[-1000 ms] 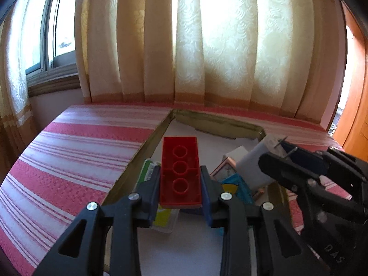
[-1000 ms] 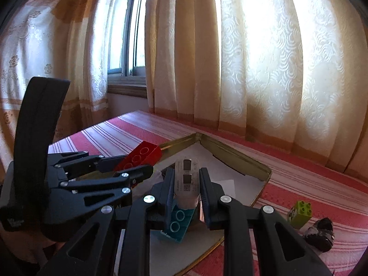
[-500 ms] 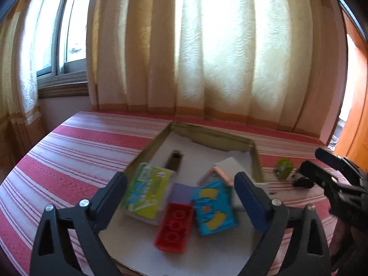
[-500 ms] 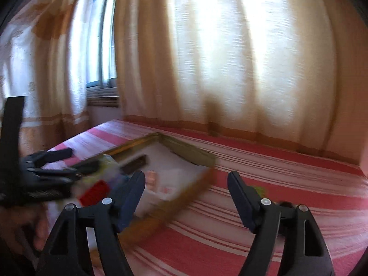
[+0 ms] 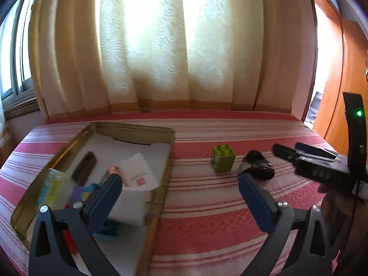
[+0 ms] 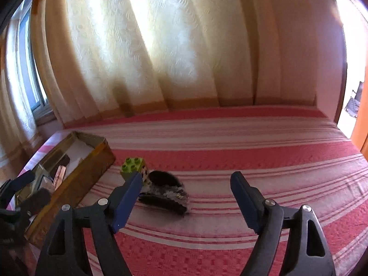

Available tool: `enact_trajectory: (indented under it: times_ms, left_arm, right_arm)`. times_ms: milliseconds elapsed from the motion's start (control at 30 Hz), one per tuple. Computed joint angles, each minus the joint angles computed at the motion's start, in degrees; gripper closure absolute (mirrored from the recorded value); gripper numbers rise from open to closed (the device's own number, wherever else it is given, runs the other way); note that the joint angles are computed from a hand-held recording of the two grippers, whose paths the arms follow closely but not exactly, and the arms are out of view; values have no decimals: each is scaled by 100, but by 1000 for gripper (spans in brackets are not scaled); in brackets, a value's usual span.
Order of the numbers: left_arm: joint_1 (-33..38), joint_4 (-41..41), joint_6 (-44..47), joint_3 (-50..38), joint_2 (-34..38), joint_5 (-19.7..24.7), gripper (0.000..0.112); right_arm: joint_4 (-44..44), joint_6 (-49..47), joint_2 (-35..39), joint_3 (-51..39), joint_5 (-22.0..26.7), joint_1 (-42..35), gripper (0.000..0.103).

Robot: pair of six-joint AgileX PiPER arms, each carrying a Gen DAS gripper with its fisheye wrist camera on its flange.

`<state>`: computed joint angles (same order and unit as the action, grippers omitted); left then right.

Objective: Organize rigid objects
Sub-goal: 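Move the right tool to the black knit hat while the left approaches the green Lego brick, then close the right tool on the black knit hat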

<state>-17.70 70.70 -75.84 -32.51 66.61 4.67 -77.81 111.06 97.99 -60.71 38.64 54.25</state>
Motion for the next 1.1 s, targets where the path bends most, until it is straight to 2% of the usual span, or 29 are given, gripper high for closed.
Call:
enact_trajectory:
  times_ms: [67,167,300,400,433,467,700,733,800,900,1100]
  left_arm:
    - [-195,666,-783,-127,152,202,10]
    - [-336,738,-1024,-361,390,416,10]
    - [-417,1084,-1480,-482,584,613,10]
    - [-466,1299,-1723,-521,718,696,10]
    - [-486,1378,-1814,-523,742,705,10]
    - [-515,1388,-1835,-540,768,724,10]
    - [-1168,1048,-1520,-927,1188,1235,10]
    - [-1246,985,-1456,-996,1278,1268,10]
    - [-1393,833,-1305,-1198,1542,1347,10]
    - [-1516,631,-1094,-1541,1988,1423,10]
    - [-1516,131,-495,-2005,2507,1535,10]
  right_arm:
    - [320,-441,162,-234,-184,-104,22]
    - [1237,-1513,499,-729,-475,-326,22]
    - [1929,-2276,888,-1156,-541,-497,22]
    - [2687,-2886,974,-1224,-923,-788,22]
    - [2610,-2708,881,-1075,-1120,-865,25]
    - [2530,-2608,843,-992,-1211,-895,36]
    - [2144,-2259,512,-596,-755,-807,37]
    - [2034,-2110,422,-482,-723,-847,42]
    - [1844,-1857,249,-281,-585,-909,44]
    - [1637,-1457,-64,149,-873,-1188,45]
    - [1604,-1414,-223,361,-1233,-1385,42]
